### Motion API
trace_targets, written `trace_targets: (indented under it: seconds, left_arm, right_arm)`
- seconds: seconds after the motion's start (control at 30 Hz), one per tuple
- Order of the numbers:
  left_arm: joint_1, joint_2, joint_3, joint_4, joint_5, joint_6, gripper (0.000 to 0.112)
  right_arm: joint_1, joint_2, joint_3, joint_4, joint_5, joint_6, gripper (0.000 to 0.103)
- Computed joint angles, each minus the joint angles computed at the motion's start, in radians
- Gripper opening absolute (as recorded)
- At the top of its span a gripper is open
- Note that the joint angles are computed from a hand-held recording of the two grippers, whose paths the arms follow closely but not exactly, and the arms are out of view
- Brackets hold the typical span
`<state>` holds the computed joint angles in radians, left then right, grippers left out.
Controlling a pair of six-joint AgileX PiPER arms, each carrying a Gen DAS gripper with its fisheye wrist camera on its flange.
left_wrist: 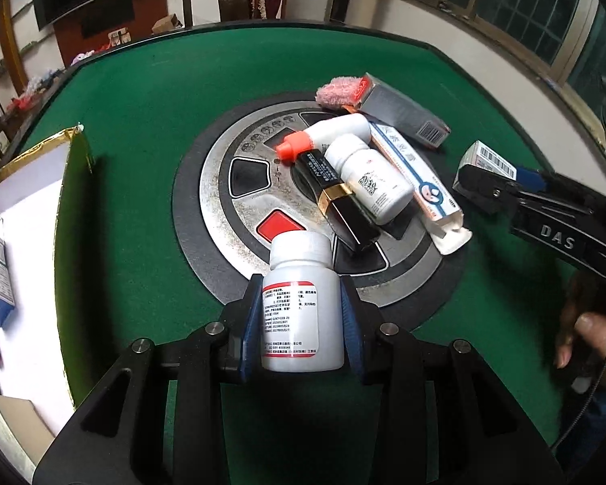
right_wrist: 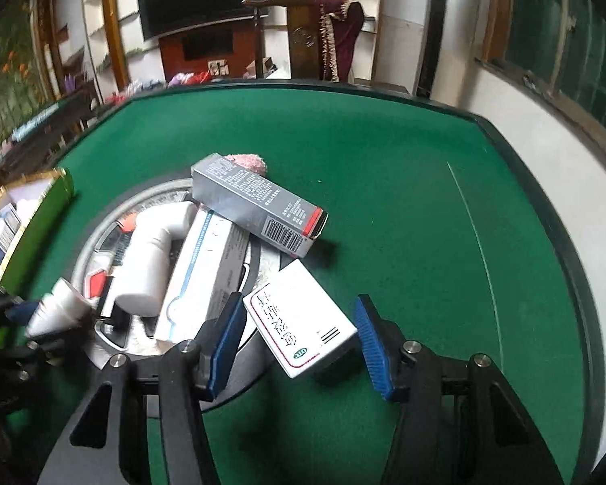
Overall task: Organize objects
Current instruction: 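Grasp the white pill bottle with the left gripper while the right gripper grasps the white barcode box, then carry the pill bottle and white barcode box over the tray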
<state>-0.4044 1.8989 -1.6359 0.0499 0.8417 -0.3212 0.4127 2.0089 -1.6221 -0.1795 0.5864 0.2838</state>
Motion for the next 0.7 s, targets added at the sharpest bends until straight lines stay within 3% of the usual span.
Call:
trace_targets:
  seconds: [0.1, 0.2, 0.4, 0.7]
  left_arm:
    - [0.0, -0.007, 0.005, -0.001, -0.005, -0.007, 0.035]
    - [0.0, -0.017, 0.016, -0.001, -0.014, -0.01, 0.035]
    - [-0.001, -0.045, 0.039, 0.006, -0.031, -0.019, 0.035]
    - [-0.002, -0.067, 0.054, 0.009, -0.034, -0.015, 0.035]
  right_arm:
    - [-0.021, -0.041, 0.037, 0.071, -0.038, -0.029, 0.055]
    - [-0.058, -0.074, 0.063, 0.259, -0.063, -0.149, 0.055]
    - [-0.084, -0.079, 0.072, 0.466, -0.06, -0.293, 0.055]
    - [-0.049, -0.065, 0.052, 0.514, -0.053, -0.333, 0.055]
